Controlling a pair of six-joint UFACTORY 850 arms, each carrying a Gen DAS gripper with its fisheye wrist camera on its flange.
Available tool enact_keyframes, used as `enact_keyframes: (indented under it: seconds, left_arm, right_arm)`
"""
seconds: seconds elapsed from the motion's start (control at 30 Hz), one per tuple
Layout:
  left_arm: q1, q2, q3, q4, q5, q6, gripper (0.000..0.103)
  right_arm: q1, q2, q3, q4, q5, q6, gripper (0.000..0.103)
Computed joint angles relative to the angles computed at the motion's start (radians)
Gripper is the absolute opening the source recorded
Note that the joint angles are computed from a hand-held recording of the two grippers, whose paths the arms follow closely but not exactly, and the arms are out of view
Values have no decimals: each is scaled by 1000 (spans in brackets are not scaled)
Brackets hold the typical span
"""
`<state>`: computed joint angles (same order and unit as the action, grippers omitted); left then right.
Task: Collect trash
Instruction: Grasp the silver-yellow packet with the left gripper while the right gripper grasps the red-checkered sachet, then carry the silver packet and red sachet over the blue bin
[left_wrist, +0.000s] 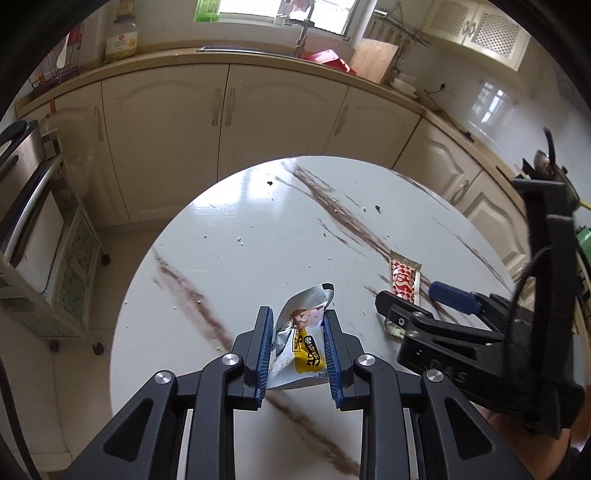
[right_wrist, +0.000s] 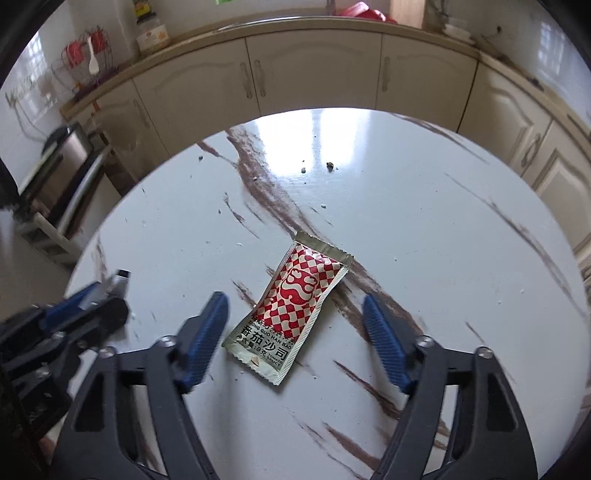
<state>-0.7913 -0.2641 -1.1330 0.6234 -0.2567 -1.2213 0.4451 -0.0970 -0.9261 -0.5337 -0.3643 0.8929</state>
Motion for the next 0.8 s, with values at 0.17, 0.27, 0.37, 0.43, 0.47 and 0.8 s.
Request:
enact_keyframes:
  seconds: [0.17,0.27,0.37,0.43,0.47,0.8]
  left_arm:
    - [-4,40,34,-32,25,42,22]
    - [-12,60,46,-67,25,88,22]
    - [-14,92,74,-159,43,184,23]
    - [-14,111,89,-179,43,205,23]
    - [-16,115,93,-197,44,220,23]
    - [-49,218,157,-200,39,205,23]
  right_arm:
    - [24,20,19,-91,-11,17,32]
    - [20,39,37,-63,8,-53,26]
    - [5,63,61,-10,39,-116,17]
    - [-3,76,73,32,55,-162,13]
    - [-11,88,83,78,65,-208,13]
    - [-53,231,193,419,118,-493,9]
